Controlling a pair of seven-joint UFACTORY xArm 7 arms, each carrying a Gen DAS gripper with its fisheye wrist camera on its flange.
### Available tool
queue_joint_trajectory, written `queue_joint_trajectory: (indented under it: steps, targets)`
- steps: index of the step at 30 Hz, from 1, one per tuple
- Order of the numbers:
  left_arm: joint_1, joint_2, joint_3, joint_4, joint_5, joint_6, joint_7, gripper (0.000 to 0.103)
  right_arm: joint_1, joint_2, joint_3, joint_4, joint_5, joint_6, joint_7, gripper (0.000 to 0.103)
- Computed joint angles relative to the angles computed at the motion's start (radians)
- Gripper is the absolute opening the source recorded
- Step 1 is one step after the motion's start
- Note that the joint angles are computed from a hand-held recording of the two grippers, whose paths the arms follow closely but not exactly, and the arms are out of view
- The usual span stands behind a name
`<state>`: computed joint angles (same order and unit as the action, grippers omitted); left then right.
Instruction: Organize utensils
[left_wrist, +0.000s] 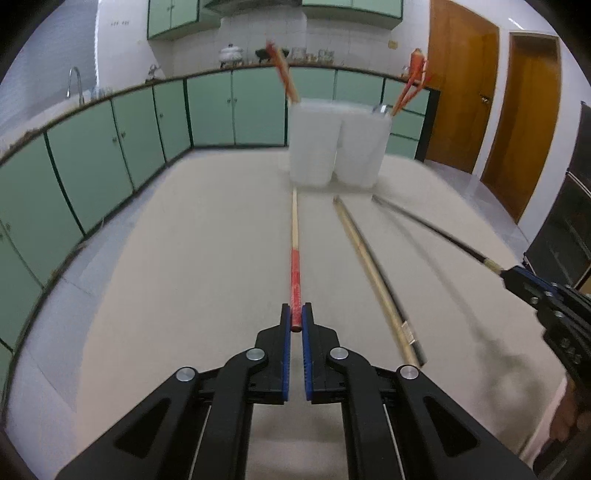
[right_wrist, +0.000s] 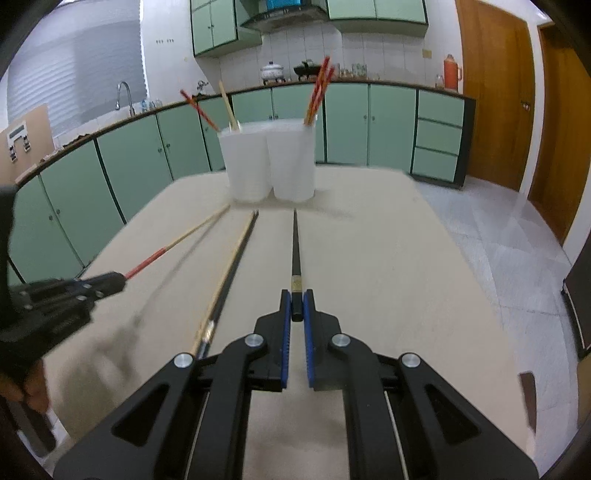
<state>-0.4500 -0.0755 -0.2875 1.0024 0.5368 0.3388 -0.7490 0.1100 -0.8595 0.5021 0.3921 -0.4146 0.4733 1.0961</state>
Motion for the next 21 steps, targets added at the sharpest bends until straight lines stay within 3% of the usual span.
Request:
queue_joint_trajectory:
  steps: [5, 10, 17, 21]
  targets:
    - [0.011, -0.061, -0.007, 0.054, -0.015, 0.025, 0.060, 0.006, -0.033, -0.028, -0.030, 0.050, -0.034, -0.007, -0.063, 0.006]
    - [0.041, -0.056, -0.026, 0.127, 0.015, 0.012, 0.054, 0.006, -0.067, -0.019, -0.067, 0.106, -0.038, -0.041, -0.147, 0.006]
    - [0.034, 0.020, -0.025, 0.268, 0.125, 0.012, 0.017, 0.005, -0.063, 0.080, -0.170, 0.225, 0.037, -0.086, -0.314, 0.006]
    - [-0.004, 0.074, 0.006, 0.344, 0.092, 0.018, 0.070, 0.005, -0.019, 0.156, -0.241, 0.310, 0.108, -0.073, -0.437, 0.006]
